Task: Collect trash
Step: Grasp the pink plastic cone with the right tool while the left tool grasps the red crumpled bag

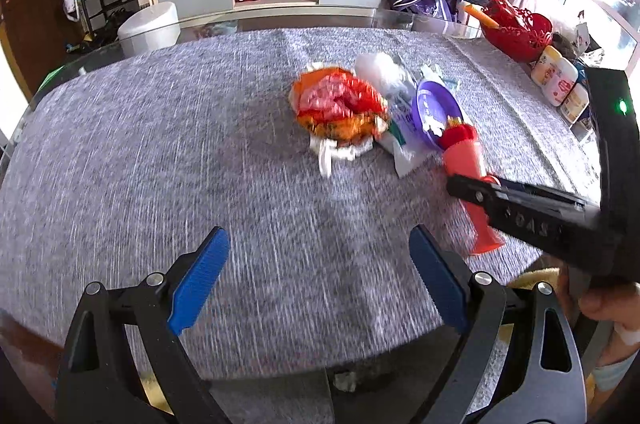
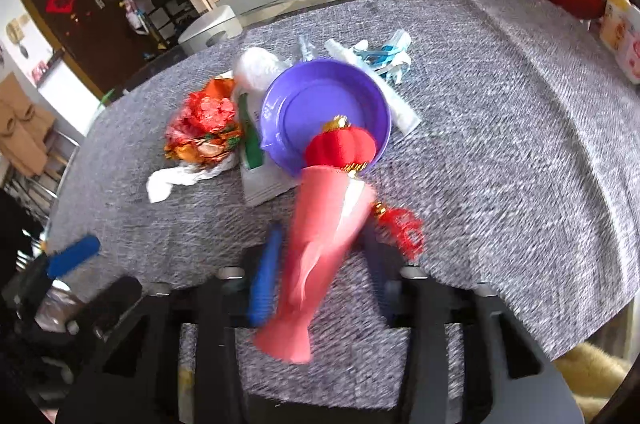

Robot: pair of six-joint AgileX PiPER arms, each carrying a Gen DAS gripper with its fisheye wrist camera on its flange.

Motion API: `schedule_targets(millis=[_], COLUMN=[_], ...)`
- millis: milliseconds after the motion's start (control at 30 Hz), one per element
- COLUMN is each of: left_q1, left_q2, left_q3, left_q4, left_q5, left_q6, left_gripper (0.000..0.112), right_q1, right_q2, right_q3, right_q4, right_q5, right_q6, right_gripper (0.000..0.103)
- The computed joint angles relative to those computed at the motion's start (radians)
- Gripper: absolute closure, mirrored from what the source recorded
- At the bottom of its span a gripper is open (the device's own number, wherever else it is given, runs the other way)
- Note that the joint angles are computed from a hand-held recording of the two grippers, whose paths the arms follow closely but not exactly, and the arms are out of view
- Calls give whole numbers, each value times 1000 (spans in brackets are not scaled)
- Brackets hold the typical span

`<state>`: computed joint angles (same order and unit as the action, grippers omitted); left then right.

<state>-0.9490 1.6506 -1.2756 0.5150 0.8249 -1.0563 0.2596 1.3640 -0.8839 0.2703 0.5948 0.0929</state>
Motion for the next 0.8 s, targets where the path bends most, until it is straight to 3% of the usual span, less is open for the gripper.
schedule_targets(millis=[333,633,733,767,800], left_q1=[111,178,189,192,197], left_q2=[145,283,315,322,327], left_q3=[-208,-379,-409,-416,-420], left_q4=[-71,-188,-225,-240,-259], left_q5=[-28,-44,-47,-48,-49], left_q6=[172,305,343,357,372], left_gripper=[26,26,34,44,47], right_q1=[-89,-78,-72,-68,-68], right_q2=[-24,-46,-69,-81,-92], right_q3=[31,46,54,57,61], right_q4=[173,144,108,91,78], right_q5=[30,21,15,15,15], right_q6=[-249,-246,-219,-202,-192], right_gripper=[71,71,71,71,71])
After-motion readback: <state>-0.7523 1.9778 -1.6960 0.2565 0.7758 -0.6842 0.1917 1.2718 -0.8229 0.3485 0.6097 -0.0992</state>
